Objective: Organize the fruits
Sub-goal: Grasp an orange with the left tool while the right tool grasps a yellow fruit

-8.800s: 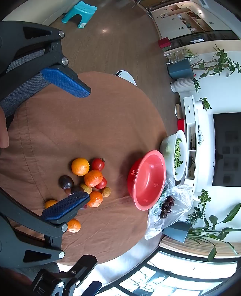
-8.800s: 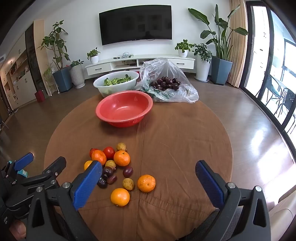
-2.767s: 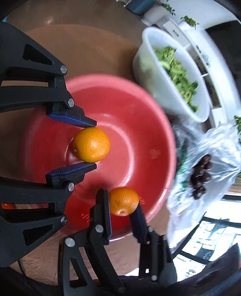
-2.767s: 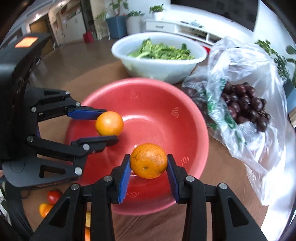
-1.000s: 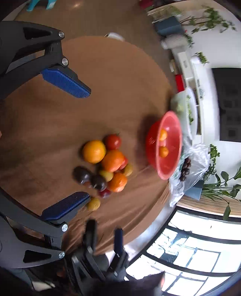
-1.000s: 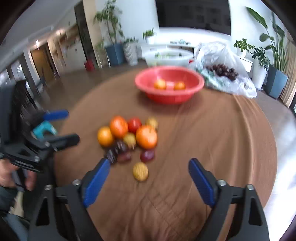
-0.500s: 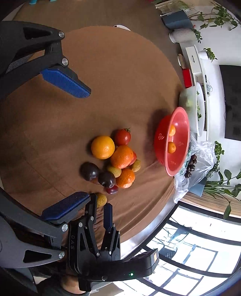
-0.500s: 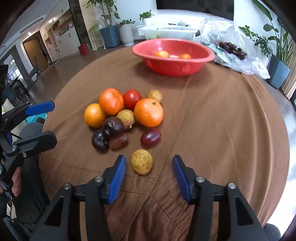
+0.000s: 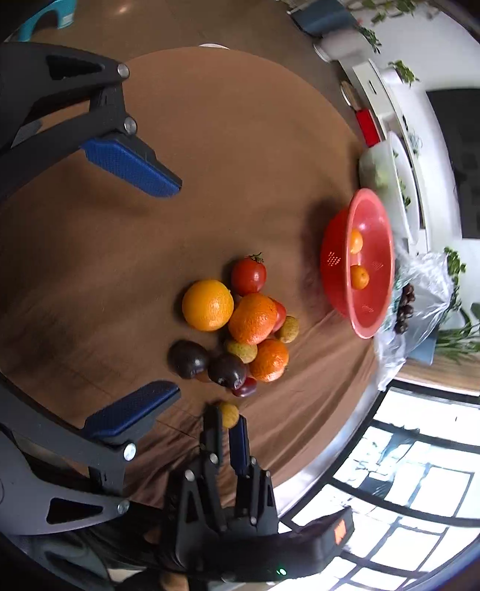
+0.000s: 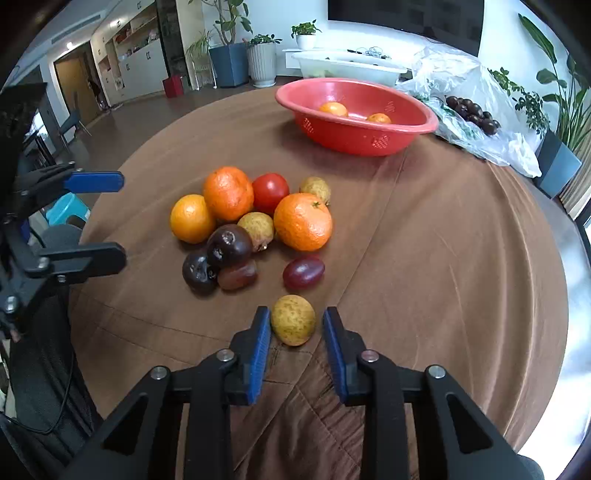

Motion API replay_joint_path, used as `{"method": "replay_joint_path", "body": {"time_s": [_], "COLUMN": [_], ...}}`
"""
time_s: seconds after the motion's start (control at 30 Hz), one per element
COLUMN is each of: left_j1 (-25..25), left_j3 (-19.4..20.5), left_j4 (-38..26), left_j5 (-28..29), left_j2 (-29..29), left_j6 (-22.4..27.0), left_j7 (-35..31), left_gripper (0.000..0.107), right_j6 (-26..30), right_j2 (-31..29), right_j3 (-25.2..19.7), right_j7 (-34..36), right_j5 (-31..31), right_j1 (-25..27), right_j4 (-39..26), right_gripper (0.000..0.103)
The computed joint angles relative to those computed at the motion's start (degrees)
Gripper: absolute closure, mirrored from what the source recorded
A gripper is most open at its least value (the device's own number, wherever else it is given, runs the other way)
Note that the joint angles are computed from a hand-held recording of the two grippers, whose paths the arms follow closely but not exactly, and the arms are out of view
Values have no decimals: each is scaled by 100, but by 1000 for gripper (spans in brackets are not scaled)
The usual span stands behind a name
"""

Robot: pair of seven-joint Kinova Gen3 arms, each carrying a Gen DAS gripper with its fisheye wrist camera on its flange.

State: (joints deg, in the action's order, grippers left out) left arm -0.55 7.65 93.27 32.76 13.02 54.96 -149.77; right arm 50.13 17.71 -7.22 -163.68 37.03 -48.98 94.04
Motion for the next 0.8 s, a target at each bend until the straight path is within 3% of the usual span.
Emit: {"method": "replay_joint_path", "body": {"time_s": [0.2,0.43,0.5,0.73,0.8], "left_j1": [47,243,320,396,431], "left_j3": [77,245,257,332,352], "left_j4": [-489,-1046,-1184,-1457,-1470], "left_j5": [-196,-577,-711,-763,-773], "left_j2": [446,898,1005,1257,1291], "left_j6": [264,677,773,951,962], "left_j7": [34,-69,-26,151,175], "left_gripper": [32,35,45,57,68], "right_j6": [-285,-698,-724,-861,-880], "right_j2": [-197,-427,-458,-516,-519], "right_j3": [-8,-58,-75,-129,-136], "right_j7": [-253,-623,-695,-871,-885], "right_j5": [-8,100,137,209,214], "right_j1": [64,181,202,282,295], "right_j4": [243,552,592,729,746], "right_gripper": [76,76,76,76,76]}}
